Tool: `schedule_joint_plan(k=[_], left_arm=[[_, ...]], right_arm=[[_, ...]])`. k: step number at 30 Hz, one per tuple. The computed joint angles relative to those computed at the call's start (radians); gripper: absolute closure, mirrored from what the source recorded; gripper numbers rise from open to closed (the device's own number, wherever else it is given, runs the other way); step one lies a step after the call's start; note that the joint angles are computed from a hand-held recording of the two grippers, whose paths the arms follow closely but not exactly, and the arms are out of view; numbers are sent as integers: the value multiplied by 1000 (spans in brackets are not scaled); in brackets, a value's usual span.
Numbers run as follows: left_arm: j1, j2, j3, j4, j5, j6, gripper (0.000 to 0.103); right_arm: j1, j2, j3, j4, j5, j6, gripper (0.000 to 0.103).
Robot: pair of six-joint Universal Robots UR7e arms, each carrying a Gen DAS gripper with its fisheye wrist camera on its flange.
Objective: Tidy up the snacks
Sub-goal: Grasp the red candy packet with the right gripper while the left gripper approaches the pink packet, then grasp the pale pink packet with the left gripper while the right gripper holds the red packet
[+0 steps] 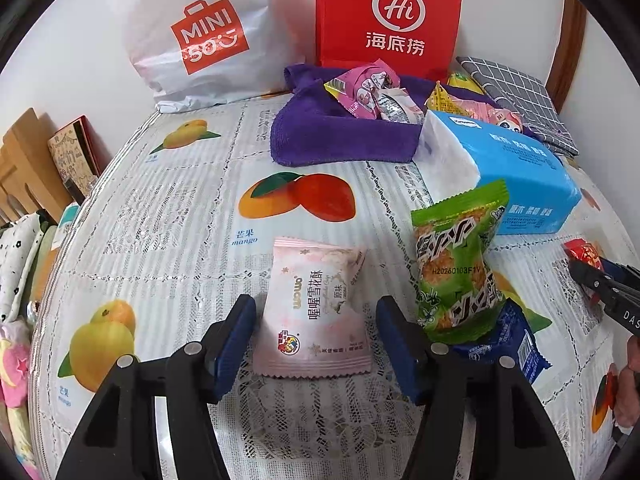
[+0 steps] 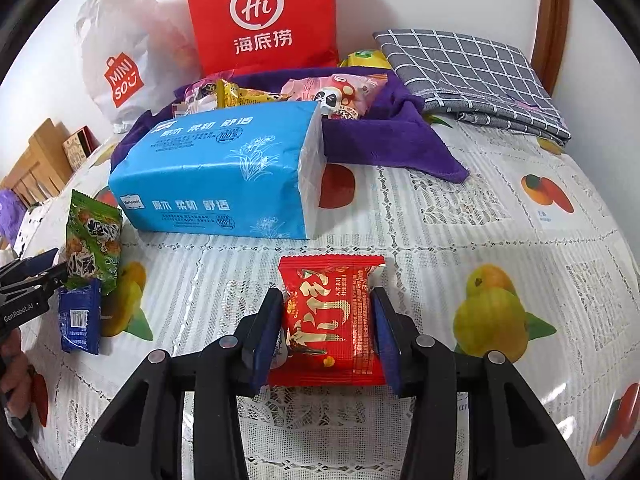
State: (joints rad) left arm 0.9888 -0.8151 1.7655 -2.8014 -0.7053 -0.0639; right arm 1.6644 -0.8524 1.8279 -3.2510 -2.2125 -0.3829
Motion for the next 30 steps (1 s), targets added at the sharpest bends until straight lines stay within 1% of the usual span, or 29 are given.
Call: schedule_joint_plan(k=[2,4,6,9,13,20,25,27,30], left_arm=[[0,0,1,-3,-2,-1,43],[-1,2,2,-9,5,-1,47],[0,1,4,-17,9,-5,55],[2,-2,6,-24,10,-9,59],[2,-1,4,-26,12,-8,60],[6,-9,8,-33,-6,-20,61],[3,-21,28,-40,-11,-39,61],[2,-28,32,-33,-18,-48,61],[3,-44,34,-2,-49,-73,61]], right_arm=[[0,0,1,-2,-1,-1,57],[1,1,0,-1,-1,-1,57],[1,1,-1,-1,-2,-1,57],[1,1,-1,-1,-2,0,57],[0,0,0,-1,1,2,58],[-7,-11,4,5,25,18,60],[-10,-12,9,-3,32,21,60],[-9,-14,8,1,35,25,60],[-9,-15,8,1,36,27,60]])
